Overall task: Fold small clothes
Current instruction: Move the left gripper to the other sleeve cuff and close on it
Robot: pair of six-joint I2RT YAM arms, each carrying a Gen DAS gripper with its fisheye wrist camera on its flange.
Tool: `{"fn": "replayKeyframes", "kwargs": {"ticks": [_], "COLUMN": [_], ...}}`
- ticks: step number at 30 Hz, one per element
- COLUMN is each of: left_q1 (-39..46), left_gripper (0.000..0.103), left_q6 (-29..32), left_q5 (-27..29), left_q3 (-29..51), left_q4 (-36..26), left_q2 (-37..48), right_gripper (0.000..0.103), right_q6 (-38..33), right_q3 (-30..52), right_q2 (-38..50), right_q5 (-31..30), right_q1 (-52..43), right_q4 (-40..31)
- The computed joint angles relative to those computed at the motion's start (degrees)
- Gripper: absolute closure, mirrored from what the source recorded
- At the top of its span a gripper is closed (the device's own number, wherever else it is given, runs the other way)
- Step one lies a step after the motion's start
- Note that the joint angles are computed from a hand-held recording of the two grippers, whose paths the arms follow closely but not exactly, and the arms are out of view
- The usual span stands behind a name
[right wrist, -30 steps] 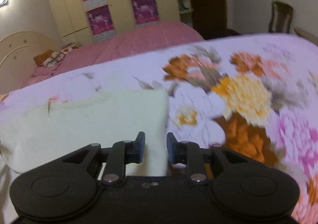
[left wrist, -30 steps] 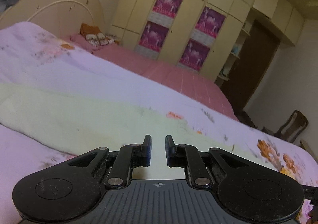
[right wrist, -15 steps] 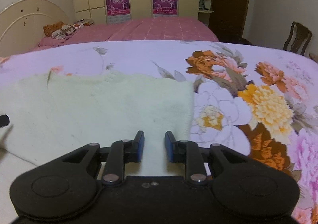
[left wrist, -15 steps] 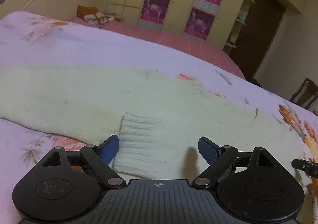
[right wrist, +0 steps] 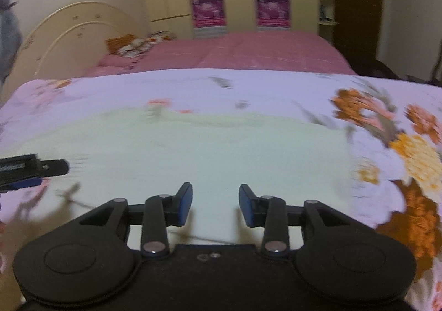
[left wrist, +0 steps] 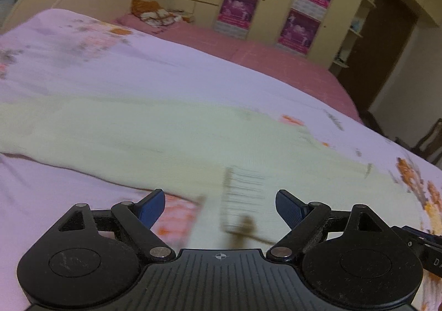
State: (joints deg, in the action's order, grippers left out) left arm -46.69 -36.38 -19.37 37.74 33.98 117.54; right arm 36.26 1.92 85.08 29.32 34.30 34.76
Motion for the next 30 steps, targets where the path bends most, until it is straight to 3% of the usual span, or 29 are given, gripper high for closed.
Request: {"fn": "replayKeyframes", "kwargs": {"ticks": [4,11,18,30], "left_q1": [3.63,11.6,19.89,34.06], "left_gripper": [0.016,0.016,0.016,0.016], "left_q6": [2.36,5.32,9.08,9.85], "left_q5": [-0.36,0.81,4.1,14.54], "left_q3": [-3.91,-9.95,-11.26,-10.74], "left_q4": [-0.56,0.69,3.49,10.6], "left_q2": [-3.51,-7.21,-5.58,1.28], "right_gripper": [0.054,0.053,0.053,0.053], "right_q6": [2.8,3.79,2.52,3.74], "right_q3": [5.74,16.55,25.07,34.14], "right_q2": [4.1,11.72,19.25,28.83], "right_q5": [2.26,2.92,1.91,1.67], "right_q1": [6.73,13.01,13.04,10.34], "right_q4": [-2.85,-6.63,-7.76,-9.76]}}
